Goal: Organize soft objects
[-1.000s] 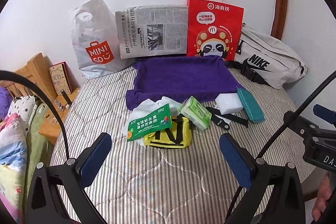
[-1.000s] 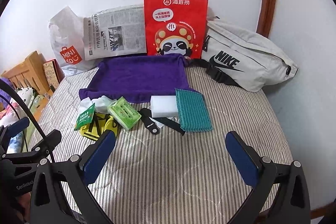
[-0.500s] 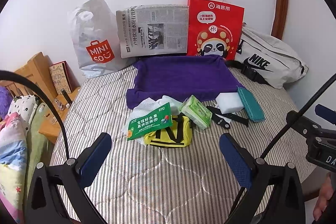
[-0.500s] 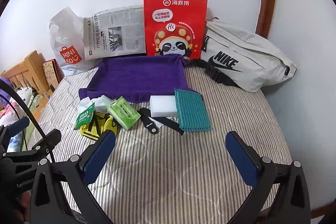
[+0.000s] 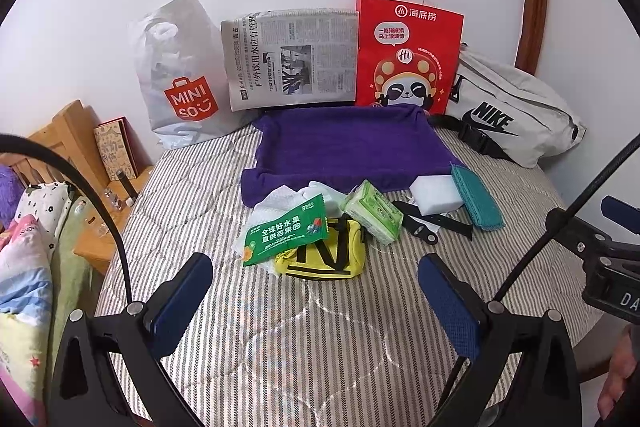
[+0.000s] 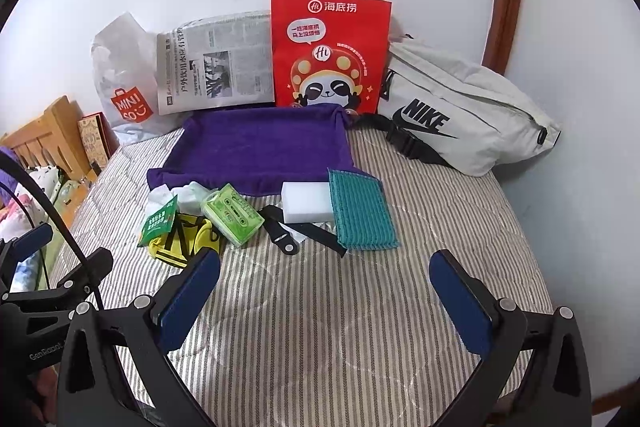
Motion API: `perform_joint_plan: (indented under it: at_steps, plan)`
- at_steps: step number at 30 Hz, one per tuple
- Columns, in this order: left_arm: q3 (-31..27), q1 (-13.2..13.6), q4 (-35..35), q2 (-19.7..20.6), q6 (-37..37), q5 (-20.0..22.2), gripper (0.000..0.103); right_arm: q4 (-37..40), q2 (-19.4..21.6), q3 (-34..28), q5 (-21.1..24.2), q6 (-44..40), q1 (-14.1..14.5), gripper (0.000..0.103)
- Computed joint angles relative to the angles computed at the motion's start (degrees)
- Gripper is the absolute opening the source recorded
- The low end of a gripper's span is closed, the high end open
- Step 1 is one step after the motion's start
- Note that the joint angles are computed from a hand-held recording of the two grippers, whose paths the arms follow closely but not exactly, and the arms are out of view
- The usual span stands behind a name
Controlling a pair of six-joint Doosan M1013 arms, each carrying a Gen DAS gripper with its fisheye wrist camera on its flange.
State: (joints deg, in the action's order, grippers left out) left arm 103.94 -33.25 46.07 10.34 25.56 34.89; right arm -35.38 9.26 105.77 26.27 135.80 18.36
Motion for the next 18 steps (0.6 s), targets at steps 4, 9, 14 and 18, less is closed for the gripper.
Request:
perform_joint_plan:
  at_steps: [4, 9, 14, 18]
  plan:
    - [0.2, 0.0, 0.1, -0.1, 0.1, 0.1, 0.103, -0.3, 0.0, 0.0, 0.2, 0.2, 0.0, 0.103]
    - [0.2, 0.0, 0.1, -0.1, 0.1, 0.2, 0.103, -0.4, 0.0, 0.0, 0.3, 0.1, 0.0, 0.103]
    - [0.3, 0.1, 0.1, -0.2, 0.3, -0.2, 0.103, -0.7, 0.0, 0.1, 0.3, 0.4, 0.1, 0.103]
    - [0.5, 0.1, -0.3, -0.2, 0.8, -0.7, 0.103, -0.7, -0.1, 0.1, 0.1, 0.5, 0.1, 0.103]
